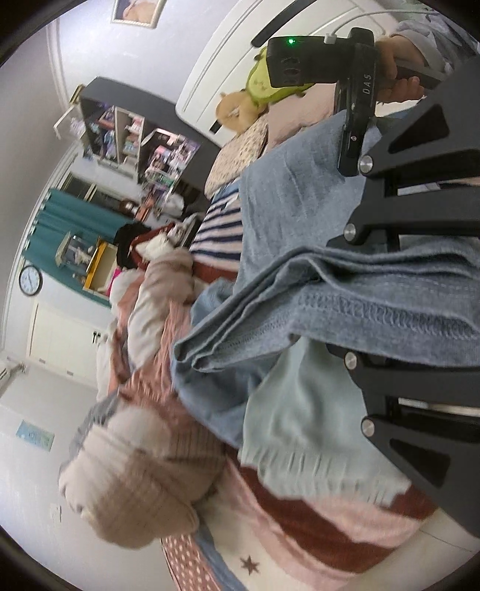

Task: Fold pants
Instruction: 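Carry the folded sweatpants with both grippers onto the clothes pile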

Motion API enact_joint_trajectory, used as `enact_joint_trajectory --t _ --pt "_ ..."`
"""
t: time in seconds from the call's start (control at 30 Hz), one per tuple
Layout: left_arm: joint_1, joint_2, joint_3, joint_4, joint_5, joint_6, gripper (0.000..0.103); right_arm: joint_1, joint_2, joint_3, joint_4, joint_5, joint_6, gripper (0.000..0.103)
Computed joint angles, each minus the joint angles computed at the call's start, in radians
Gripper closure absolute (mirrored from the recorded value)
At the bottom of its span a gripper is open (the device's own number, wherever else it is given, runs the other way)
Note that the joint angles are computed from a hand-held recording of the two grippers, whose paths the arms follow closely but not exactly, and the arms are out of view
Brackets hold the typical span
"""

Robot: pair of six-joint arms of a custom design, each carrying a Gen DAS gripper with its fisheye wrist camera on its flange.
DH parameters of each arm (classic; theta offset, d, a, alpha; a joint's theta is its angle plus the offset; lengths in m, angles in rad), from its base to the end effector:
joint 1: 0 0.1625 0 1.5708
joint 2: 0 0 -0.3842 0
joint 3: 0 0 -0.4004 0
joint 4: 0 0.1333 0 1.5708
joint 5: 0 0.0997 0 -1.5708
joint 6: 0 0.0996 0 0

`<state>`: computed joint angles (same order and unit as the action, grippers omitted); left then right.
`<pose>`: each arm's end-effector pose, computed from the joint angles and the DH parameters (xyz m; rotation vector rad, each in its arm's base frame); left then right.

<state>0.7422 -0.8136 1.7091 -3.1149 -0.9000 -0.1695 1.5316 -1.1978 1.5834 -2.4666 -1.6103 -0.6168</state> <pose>-0.3403 -0.5770 0.1273 0.5533 2.5594 -1.2015 0.1039 -0.6512 0.3315 0.8007 -2.7466 0.6881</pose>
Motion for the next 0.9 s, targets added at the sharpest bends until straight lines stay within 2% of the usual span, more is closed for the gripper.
enact_joint_trajectory --t 0.33,0.6,0.8,0.9 --pt "0.068 -0.067 0.020 0.000 0.051 0.015 0.083 0.063 0.197 -0.202 0.104 0.001 0.008 0.081" --pt "0.130 -0.057 0.005 0.026 0.008 -0.017 0.083 0.061 0.266 -0.271 0.135 -0.008 0.048 0.081" --pt "0.130 -0.067 0.001 0.008 0.026 0.011 0.083 0.068 0.288 -0.311 0.174 0.031 0.078 0.081" --pt "0.149 -0.059 -0.011 0.060 0.035 -0.006 0.082 0.068 0.306 -0.308 0.175 0.006 0.087 0.081"
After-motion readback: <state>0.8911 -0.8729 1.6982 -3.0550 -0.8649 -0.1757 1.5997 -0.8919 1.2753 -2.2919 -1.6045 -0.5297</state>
